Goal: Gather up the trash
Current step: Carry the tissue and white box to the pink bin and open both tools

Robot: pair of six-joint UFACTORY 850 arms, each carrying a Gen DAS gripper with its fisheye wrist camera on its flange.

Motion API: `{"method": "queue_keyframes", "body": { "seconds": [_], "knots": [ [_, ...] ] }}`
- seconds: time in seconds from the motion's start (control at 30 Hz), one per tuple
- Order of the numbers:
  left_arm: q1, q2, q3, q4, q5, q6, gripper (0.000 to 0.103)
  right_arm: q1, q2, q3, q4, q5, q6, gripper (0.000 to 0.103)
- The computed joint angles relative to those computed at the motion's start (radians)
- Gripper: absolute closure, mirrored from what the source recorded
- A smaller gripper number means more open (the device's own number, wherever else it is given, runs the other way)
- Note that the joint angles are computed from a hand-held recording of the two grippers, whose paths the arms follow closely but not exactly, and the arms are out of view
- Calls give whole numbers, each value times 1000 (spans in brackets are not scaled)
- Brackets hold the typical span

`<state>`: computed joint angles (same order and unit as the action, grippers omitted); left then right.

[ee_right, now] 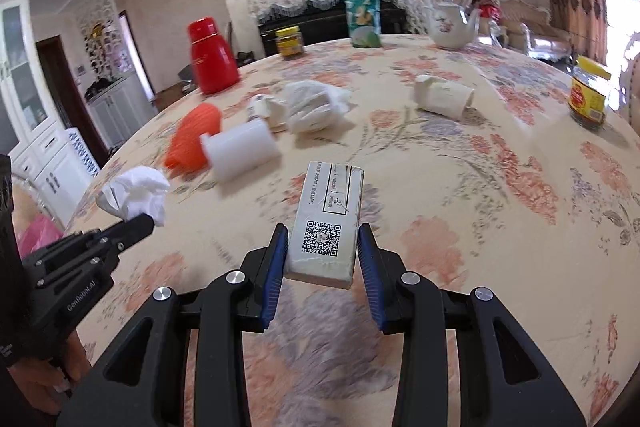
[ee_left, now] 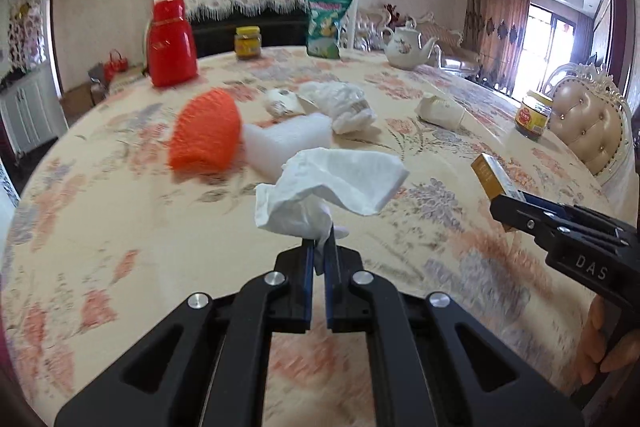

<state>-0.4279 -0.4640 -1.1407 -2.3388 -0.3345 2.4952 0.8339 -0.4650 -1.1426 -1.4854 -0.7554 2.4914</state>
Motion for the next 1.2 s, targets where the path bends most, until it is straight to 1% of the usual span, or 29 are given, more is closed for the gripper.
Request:
{"method": "queue_keyframes", "body": {
  "seconds": [0.03, 0.13, 0.23, 0.3, 0.37, 0.47, 0.6, 0.77, 0.97, 1.1, 1.2],
  "knots": [
    [9, 17, 24, -36, -13, 42, 98, 6, -3, -5, -3, 0, -2, 67],
    [34, 44, 63, -67, -43, 83, 98, 25, -18, -30, -16, 2, -19, 67],
    [62, 72, 108, -139, -76, 171, 98, 45, -42, -66, -25, -2, -51, 67],
    [79, 83, 129, -164, -91, 200, 98, 56, -59, -92, -26, -8, -77, 67],
    [101, 92, 145, -154, -106, 187, 98, 68, -80, -125, -28, -17, -112, 67],
    [141, 106, 165, -75, -137, 104, 98, 86, -114, -177, -46, -37, -166, 67],
    [175, 136, 210, -120, -182, 162, 98, 94, -154, -241, -74, -27, -211, 67],
    [233, 162, 255, -173, -226, 241, 98, 100, -221, -352, -99, 11, -283, 67],
    [319, 164, 260, -182, -235, 241, 98, 102, -315, -516, -90, 74, -401, 67],
    [386, 174, 264, -154, -247, 218, 98, 101, -411, -685, -31, 134, -557, 67],
    [438, 187, 270, -133, -255, 199, 98, 99, -502, -849, 45, 197, -699, 67]
  ]
}}
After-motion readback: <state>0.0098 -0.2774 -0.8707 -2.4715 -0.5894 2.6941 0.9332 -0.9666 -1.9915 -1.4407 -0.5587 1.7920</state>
